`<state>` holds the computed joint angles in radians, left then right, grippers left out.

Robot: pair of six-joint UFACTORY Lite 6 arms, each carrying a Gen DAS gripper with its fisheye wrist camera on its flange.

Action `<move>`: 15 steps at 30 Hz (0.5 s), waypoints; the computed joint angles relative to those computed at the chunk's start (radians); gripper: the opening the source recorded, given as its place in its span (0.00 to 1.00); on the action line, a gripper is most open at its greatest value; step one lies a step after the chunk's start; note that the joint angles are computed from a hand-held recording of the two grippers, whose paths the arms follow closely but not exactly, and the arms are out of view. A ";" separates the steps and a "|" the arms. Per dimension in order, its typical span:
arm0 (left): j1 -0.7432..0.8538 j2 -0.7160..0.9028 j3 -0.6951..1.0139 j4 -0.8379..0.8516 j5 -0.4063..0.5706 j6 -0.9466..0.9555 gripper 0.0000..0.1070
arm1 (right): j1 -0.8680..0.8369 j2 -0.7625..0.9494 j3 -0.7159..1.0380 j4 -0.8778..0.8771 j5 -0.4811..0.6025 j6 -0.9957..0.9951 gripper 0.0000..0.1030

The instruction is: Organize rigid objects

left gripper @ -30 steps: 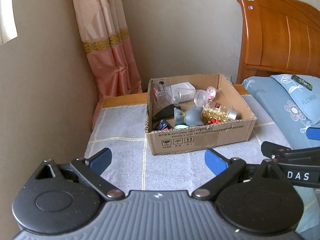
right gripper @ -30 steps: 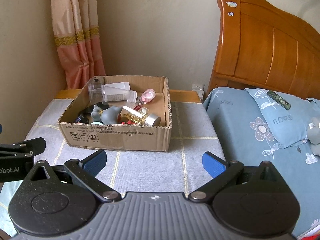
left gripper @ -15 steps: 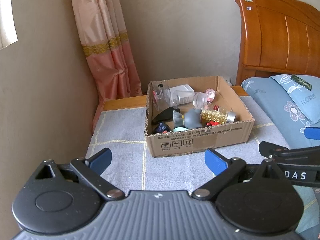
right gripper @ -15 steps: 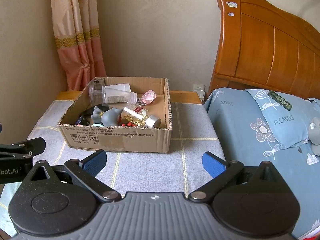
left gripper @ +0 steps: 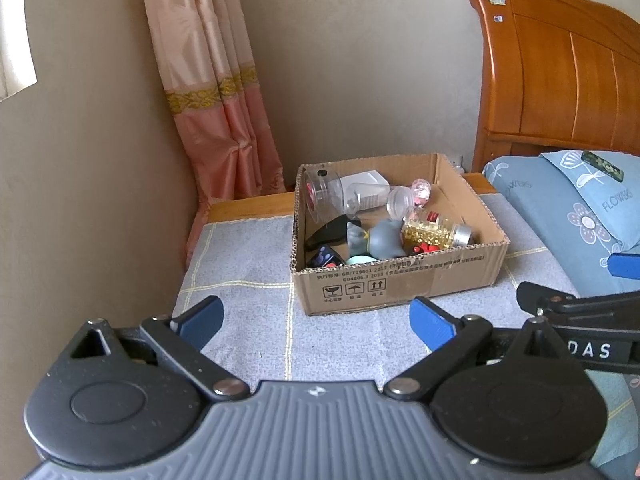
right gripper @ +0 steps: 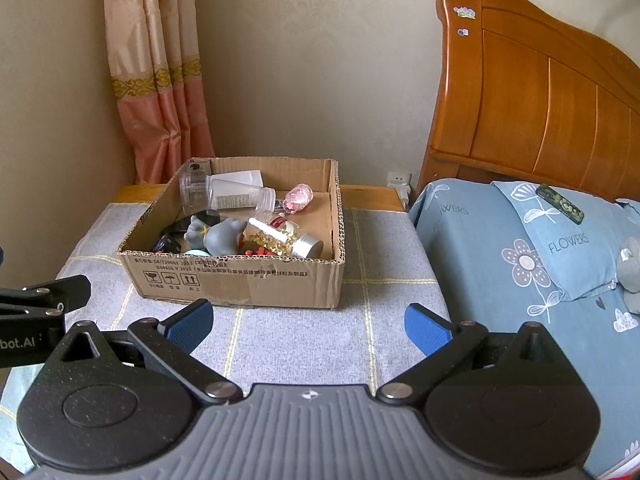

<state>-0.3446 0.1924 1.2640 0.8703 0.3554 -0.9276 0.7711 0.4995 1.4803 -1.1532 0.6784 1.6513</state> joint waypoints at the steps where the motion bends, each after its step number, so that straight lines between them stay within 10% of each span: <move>1: 0.000 0.001 0.000 -0.001 0.000 0.001 0.93 | 0.000 0.000 0.000 -0.001 0.000 0.000 1.00; 15: -0.002 0.000 -0.004 -0.003 -0.005 0.004 0.93 | -0.007 0.004 -0.001 -0.008 -0.002 0.002 1.00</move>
